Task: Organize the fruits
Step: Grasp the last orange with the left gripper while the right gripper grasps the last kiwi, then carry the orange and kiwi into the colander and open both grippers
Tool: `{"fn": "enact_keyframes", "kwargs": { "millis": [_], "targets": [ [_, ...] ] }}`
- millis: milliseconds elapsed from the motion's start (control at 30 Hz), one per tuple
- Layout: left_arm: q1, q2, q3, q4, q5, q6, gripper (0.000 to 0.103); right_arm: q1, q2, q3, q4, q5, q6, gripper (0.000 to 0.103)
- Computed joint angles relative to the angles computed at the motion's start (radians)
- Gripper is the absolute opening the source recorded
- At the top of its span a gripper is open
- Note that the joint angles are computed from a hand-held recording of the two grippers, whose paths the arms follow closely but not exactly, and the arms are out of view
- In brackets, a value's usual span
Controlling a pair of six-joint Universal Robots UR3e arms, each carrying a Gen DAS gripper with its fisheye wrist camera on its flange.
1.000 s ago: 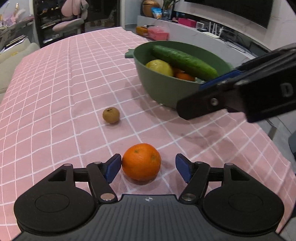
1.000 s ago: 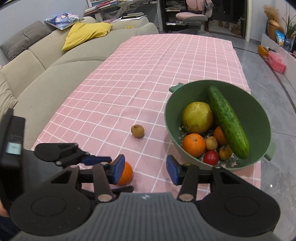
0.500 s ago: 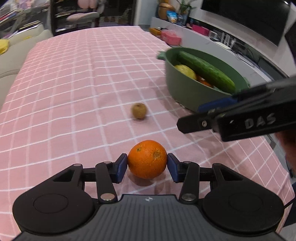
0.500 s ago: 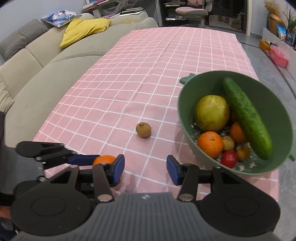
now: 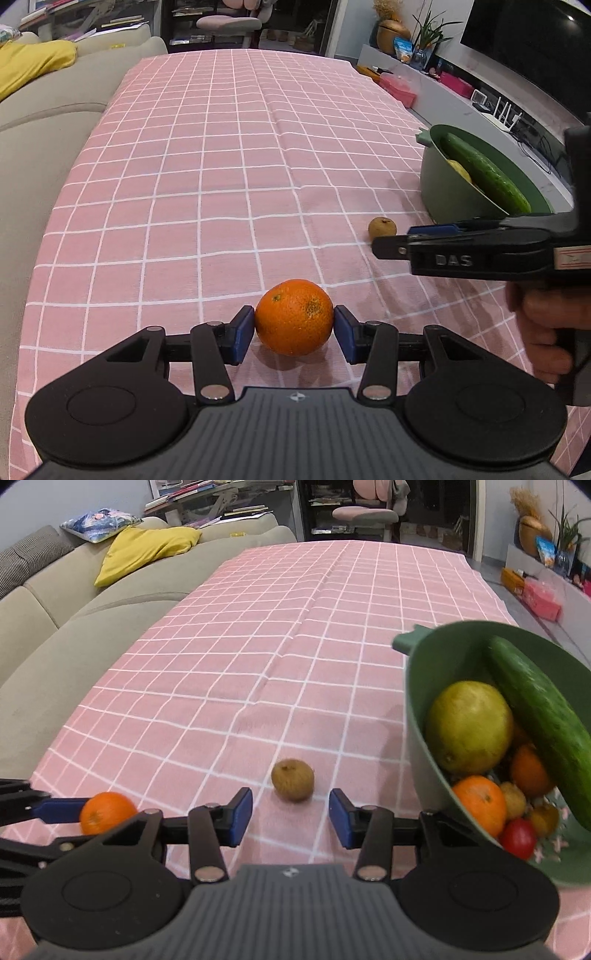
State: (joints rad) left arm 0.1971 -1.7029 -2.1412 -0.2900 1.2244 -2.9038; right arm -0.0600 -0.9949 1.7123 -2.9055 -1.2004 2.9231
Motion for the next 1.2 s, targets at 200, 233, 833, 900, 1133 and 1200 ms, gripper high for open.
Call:
{"fn": "enact_keyframes", "kwargs": {
  "millis": [200,233,833,900,1133,1200],
  "targets": [
    [0.024,-0.001,-0.001,0.001,-0.038,0.018,0.053,0.026,0.075,-0.031,-0.092,-0.038,0.021,0.035],
    [0.024,-0.004,0.002,0.001,-0.042,0.020,0.053,0.027,0.082,-0.030,-0.105,-0.040,0.018,0.031],
    [0.001,-0.015,0.037,-0.004,-0.035,0.017,0.053,0.016,0.027,-0.018,-0.029,0.014,-0.026,0.024],
    [-0.003,-0.005,0.042,-0.005,-0.039,0.014,0.053,0.011,-0.001,0.000,-0.023,0.027,-0.035,0.024],
    [-0.021,0.057,0.054,-0.038,-0.029,-0.009,0.053,-0.025,-0.111,0.056,0.038,0.081,-0.082,0.024],
    [-0.045,0.073,0.065,-0.043,0.008,-0.027,0.053,-0.042,-0.152,0.075,0.067,0.105,-0.108,0.024]
  ]
}}
